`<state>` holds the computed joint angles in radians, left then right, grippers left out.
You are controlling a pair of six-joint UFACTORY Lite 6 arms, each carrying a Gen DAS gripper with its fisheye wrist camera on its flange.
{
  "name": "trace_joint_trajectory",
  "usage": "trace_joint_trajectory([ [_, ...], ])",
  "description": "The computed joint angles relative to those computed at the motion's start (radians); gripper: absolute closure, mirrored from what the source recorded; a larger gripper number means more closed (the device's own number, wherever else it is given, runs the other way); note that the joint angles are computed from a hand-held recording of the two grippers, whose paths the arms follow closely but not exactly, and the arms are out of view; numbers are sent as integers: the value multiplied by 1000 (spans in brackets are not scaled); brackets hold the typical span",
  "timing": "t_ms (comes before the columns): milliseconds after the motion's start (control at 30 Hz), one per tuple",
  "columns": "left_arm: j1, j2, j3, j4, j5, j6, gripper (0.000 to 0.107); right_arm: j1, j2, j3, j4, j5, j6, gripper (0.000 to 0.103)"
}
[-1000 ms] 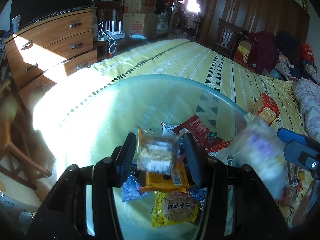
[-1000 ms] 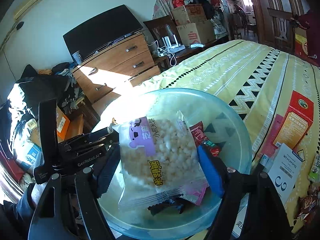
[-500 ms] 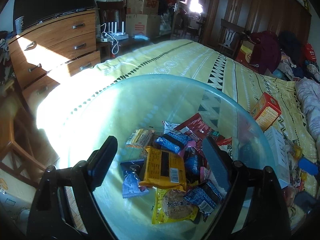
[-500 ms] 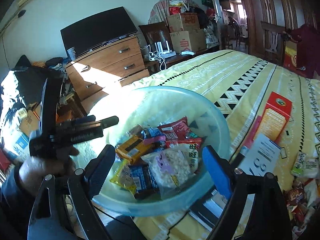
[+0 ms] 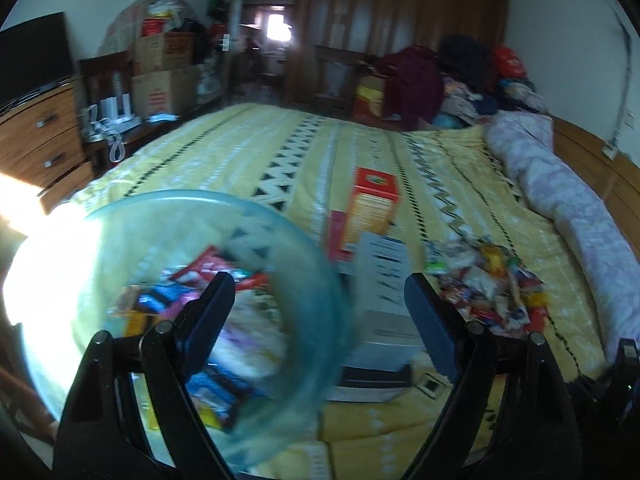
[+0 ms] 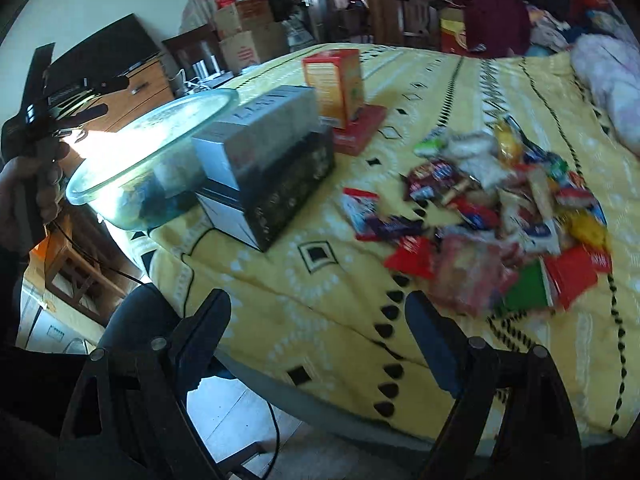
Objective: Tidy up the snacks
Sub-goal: 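Move both grippers back to the pile and grasp the clear red-filled bag with the left gripper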
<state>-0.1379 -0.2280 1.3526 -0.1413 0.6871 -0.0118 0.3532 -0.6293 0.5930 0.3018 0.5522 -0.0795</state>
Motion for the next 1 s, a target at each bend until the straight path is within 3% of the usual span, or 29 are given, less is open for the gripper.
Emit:
trace_joint_trajectory([
  [200, -379, 217, 39, -9, -48, -149, 27, -375, -142, -85, 247, 189, -393, 12],
  [333, -487, 470, 169, 2, -25, -238, 45, -623, -169, -119, 367, 300, -623, 12],
  [467, -560, 654, 316, -148, 18, -129, 44, -867, -164, -159, 454, 392, -828, 12],
  [600, -602, 793, 441, -182, 59, -138, 43, -1071, -113, -191, 490, 464, -981, 12],
  [767, -654, 866, 488, -80, 37, -237, 37, -1214, -46, -184, 522, 540, -1085, 12],
  [833, -657, 875, 480, -65, 18, -259, 40, -1242, -1, -165, 541, 557, -1111, 12],
  [867, -659, 868, 467, -39, 8, -278, 50, -1256, 33, -155, 555, 564, -1123, 12],
  [1000, -684, 788, 388, 62, -33, -321, 56, -1276, 220, -54, 635, 552, -1114, 12],
])
